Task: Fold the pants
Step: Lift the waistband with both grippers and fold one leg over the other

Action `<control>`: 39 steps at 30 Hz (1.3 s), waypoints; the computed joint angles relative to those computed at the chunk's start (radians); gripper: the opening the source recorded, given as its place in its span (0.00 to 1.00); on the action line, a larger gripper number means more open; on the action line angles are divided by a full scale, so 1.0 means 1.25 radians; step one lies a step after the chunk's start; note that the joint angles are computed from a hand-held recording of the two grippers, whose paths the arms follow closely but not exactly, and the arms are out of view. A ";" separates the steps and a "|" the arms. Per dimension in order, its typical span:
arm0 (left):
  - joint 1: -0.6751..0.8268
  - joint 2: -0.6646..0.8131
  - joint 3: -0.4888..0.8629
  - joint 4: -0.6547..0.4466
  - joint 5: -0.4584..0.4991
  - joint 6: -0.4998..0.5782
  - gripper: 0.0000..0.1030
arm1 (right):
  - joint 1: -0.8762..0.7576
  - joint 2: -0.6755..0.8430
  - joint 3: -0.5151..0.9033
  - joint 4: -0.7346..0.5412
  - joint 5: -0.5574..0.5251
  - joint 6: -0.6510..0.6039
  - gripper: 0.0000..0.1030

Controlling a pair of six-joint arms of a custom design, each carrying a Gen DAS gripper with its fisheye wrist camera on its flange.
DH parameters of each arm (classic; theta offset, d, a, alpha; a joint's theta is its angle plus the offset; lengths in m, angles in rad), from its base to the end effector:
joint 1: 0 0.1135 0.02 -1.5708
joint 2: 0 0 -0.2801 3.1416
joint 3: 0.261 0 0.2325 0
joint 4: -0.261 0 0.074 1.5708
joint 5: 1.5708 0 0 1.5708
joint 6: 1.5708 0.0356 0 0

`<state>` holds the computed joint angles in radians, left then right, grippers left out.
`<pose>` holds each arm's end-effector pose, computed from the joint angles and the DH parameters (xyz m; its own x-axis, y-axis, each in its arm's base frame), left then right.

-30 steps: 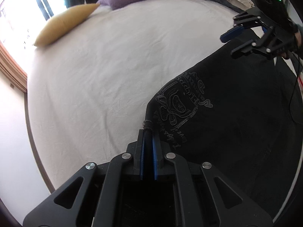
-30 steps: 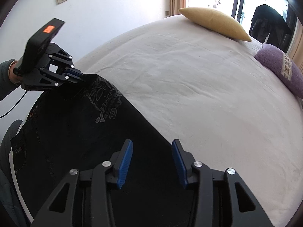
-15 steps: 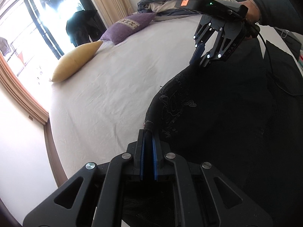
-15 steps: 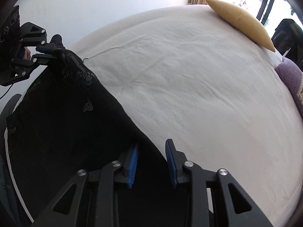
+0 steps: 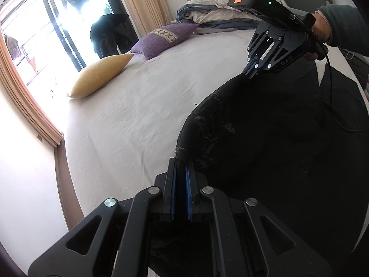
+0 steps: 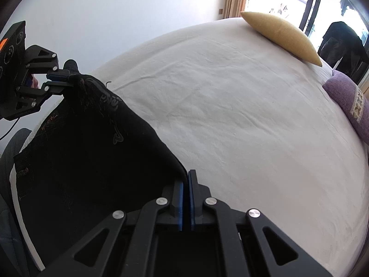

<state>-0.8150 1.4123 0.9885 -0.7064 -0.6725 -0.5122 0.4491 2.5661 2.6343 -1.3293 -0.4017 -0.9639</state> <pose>0.1867 -0.1657 0.2603 -0.7304 0.2161 -0.6479 0.0334 0.9588 0.2821 0.4512 0.2329 0.2394 -0.0729 -0.8744 -0.4797 -0.9939 0.1037 -0.0380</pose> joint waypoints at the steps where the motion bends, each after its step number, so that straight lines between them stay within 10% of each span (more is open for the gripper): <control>1: -0.017 -0.001 0.008 -0.020 -0.011 -0.021 0.05 | 0.001 -0.029 -0.048 0.024 -0.007 0.006 0.04; 18: -0.431 0.104 0.203 -0.394 -0.101 -0.498 0.05 | 0.000 -0.518 -0.821 0.361 -0.095 0.017 0.04; 39: -0.750 0.456 0.418 -0.427 0.087 -0.708 0.04 | -0.081 -0.913 -1.467 0.600 -0.004 -0.094 0.04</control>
